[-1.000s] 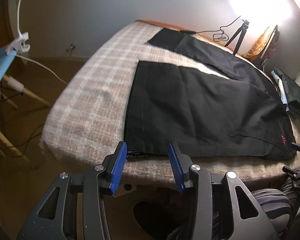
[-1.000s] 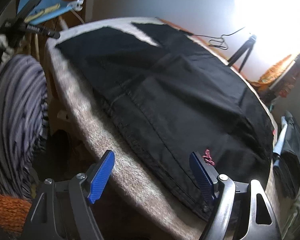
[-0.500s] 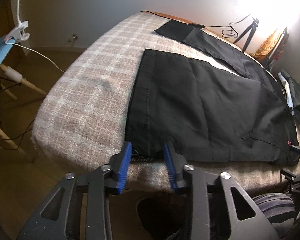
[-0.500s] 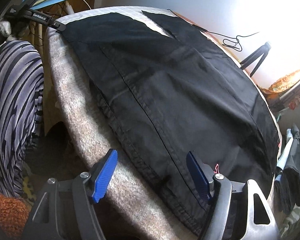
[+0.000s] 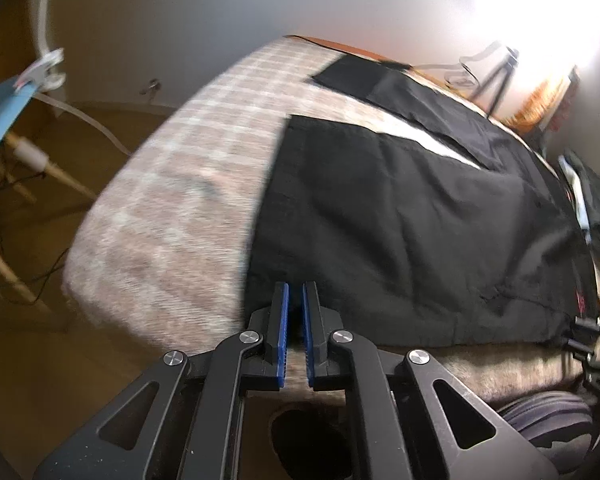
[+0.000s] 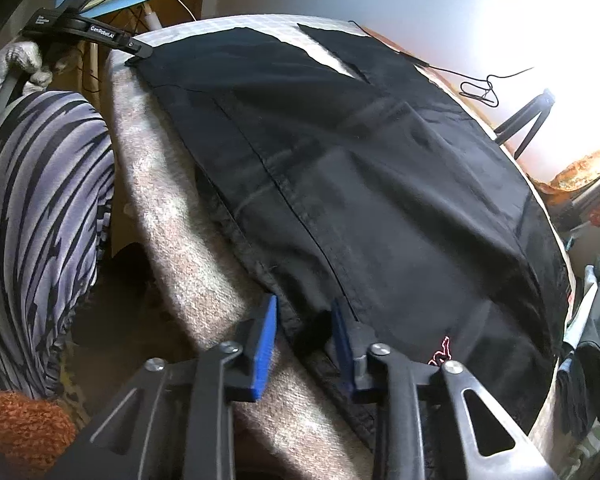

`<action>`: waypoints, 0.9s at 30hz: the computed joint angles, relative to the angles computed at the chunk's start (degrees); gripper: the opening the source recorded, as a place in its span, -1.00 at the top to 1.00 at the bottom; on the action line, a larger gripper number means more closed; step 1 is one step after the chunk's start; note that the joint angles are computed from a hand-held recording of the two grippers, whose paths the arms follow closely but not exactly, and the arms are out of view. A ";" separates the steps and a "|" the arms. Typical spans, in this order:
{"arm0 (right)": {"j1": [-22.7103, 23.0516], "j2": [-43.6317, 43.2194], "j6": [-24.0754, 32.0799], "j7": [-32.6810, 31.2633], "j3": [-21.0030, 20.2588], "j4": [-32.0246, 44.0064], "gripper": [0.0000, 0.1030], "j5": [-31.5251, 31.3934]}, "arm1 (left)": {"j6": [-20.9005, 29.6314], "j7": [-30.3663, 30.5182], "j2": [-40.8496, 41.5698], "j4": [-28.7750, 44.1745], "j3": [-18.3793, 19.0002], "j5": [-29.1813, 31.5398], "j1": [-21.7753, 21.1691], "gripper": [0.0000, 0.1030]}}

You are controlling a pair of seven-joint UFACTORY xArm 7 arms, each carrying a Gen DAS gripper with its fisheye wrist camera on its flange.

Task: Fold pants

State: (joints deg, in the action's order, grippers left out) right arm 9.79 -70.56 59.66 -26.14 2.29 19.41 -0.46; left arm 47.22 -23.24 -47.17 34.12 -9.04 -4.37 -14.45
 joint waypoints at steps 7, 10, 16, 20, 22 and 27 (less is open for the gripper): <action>0.52 0.03 -1.57 0.15 1.09 -0.25 0.79 -0.34 | 2.91 -2.29 0.26 0.03 0.76 0.35 2.11 -0.21; 0.51 -0.27 -1.92 0.51 1.11 -0.59 0.79 -0.46 | 1.89 -1.55 0.70 -0.02 -0.57 1.60 1.57 0.08; 0.04 -0.56 -2.68 1.41 1.91 -1.07 0.35 -1.39 | -0.13 -1.19 2.17 0.47 -0.64 1.73 0.43 0.61; -0.61 -1.95 -3.41 1.94 3.62 -1.97 -0.06 -3.92 | -0.83 -1.40 0.80 -0.16 1.34 -0.71 -0.04 0.78; -0.09 -1.26 -2.91 1.61 2.73 -1.42 0.23 -3.79 | -1.45 -1.62 -0.15 -0.19 1.63 -1.30 0.20 0.80; 0.98 -1.11 -2.36 0.96 2.41 -0.84 0.82 -3.09 | -2.90 -1.17 -0.66 0.70 1.77 -1.80 0.26 0.81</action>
State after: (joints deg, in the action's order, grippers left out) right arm 10.77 -71.67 57.30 -25.18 4.70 18.57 -3.55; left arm 44.31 -24.41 -47.83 34.82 -7.27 -6.17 -14.19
